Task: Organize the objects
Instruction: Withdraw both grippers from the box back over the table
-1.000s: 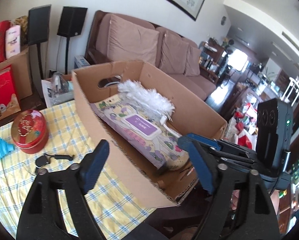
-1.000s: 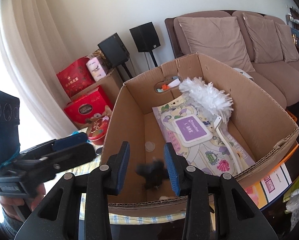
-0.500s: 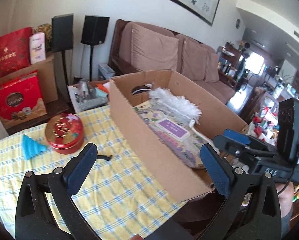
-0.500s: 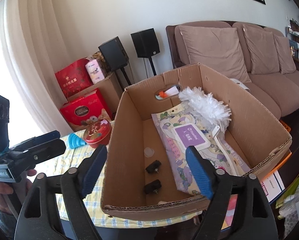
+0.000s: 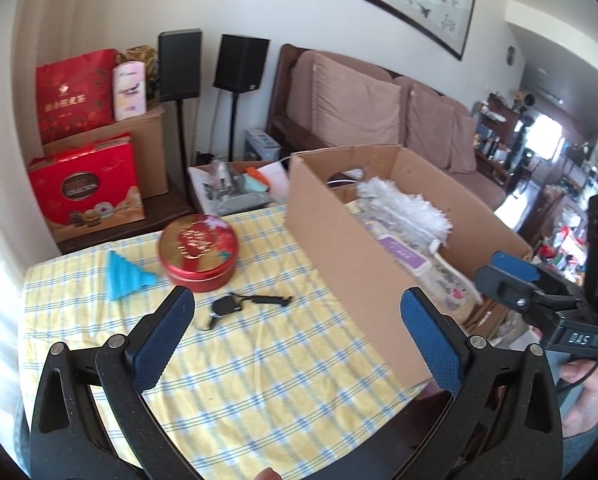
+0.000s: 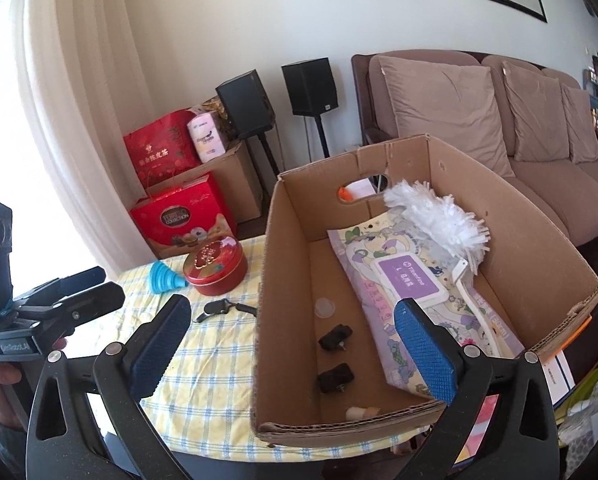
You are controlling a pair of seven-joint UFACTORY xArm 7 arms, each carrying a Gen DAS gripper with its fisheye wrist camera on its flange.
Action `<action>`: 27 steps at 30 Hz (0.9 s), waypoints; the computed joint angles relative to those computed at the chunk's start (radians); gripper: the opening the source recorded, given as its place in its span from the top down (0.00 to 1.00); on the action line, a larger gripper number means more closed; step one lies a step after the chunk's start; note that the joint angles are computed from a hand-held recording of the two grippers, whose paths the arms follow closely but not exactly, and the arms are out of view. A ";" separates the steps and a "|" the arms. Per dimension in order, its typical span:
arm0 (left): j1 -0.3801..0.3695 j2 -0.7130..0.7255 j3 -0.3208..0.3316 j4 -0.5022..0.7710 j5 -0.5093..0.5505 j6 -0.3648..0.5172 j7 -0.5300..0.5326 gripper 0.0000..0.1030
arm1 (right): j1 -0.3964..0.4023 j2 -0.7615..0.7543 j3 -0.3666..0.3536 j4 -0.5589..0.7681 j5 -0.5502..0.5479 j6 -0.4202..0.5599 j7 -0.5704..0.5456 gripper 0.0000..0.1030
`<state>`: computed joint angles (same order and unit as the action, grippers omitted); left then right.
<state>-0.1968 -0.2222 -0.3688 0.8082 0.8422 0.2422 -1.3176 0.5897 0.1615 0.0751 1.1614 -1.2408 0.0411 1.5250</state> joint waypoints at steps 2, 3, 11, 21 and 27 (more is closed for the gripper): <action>0.006 -0.025 0.003 -0.022 0.002 0.015 -0.009 0.00 | 0.007 0.008 0.009 0.012 0.009 0.009 -0.022 0.00; 0.008 -0.038 0.006 -0.035 -0.004 0.015 -0.006 0.00 | 0.010 0.013 0.012 0.017 0.017 0.010 -0.036 0.00; 0.048 -0.143 0.020 -0.147 -0.144 0.001 0.117 0.00 | 0.078 0.074 0.004 0.082 0.132 0.015 -0.188 0.00; 0.196 -0.284 -0.051 -0.287 -0.228 -0.055 0.131 0.00 | 0.206 0.165 -0.056 0.182 0.254 0.051 -0.351 0.00; 0.280 -0.351 -0.096 -0.345 -0.283 -0.081 0.153 0.00 | 0.241 0.222 -0.060 0.235 0.366 0.053 -0.481 0.00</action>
<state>0.0833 -0.5736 -0.4647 0.4632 0.5596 0.1609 -1.1649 0.8307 0.3836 0.0156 1.3965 -0.8752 0.0936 1.0441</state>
